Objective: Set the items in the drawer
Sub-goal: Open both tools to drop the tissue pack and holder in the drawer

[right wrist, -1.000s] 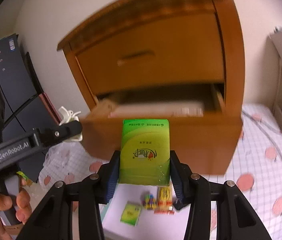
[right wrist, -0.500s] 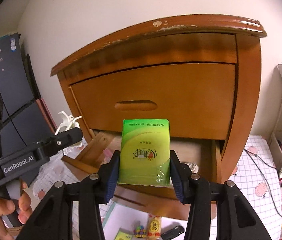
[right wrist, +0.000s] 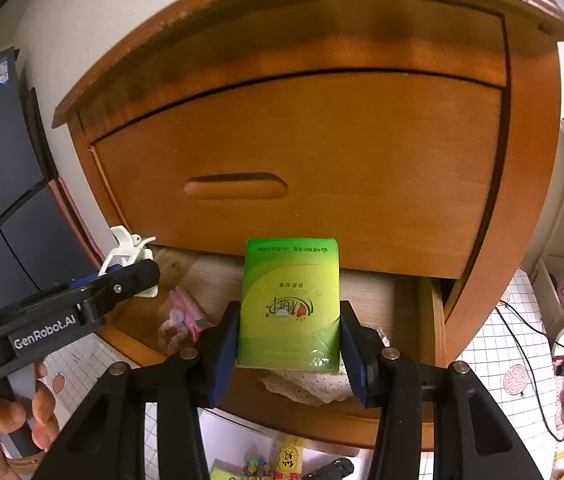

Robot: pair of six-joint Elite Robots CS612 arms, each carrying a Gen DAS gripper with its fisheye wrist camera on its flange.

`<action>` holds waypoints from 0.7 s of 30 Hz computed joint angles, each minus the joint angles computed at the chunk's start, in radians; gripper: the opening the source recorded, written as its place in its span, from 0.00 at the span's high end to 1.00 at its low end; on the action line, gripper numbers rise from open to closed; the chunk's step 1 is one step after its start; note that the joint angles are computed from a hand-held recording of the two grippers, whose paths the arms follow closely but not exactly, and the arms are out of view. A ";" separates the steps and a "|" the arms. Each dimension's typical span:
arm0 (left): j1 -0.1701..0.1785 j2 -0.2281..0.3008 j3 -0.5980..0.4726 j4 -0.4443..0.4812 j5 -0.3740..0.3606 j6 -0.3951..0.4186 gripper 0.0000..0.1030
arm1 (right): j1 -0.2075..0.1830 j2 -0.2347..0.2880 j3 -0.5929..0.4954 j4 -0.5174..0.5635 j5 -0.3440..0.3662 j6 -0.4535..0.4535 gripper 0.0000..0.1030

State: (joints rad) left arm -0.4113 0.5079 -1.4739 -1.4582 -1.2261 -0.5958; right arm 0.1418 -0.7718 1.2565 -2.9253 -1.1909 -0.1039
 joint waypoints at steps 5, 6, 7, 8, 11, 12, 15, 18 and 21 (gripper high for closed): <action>0.011 -0.004 0.019 0.013 -0.034 -0.015 0.49 | 0.006 0.017 -0.027 0.021 -0.026 -0.001 0.52; 0.013 -0.005 0.023 0.017 -0.042 -0.015 0.49 | 0.006 0.020 -0.032 0.027 -0.030 0.000 0.52; 0.015 -0.005 0.028 0.018 -0.046 -0.015 0.49 | 0.007 0.019 -0.033 0.032 -0.029 -0.002 0.52; 0.016 -0.006 0.031 0.024 -0.051 -0.015 0.49 | 0.008 0.023 -0.038 0.041 -0.033 -0.007 0.52; 0.017 -0.007 0.037 0.036 -0.047 -0.025 0.48 | 0.013 0.029 -0.050 0.054 -0.055 -0.018 0.52; 0.018 -0.007 0.037 0.038 -0.047 -0.029 0.46 | 0.014 0.032 -0.056 0.061 -0.059 -0.018 0.52; 0.018 -0.005 0.032 0.042 -0.048 -0.041 0.39 | 0.019 0.039 -0.068 0.071 -0.080 -0.026 0.52; 0.020 -0.003 0.029 0.051 -0.044 -0.054 0.39 | 0.021 0.041 -0.074 0.079 -0.089 -0.032 0.48; 0.022 0.001 0.023 0.055 -0.046 -0.069 0.38 | 0.021 0.043 -0.076 0.088 -0.095 -0.025 0.44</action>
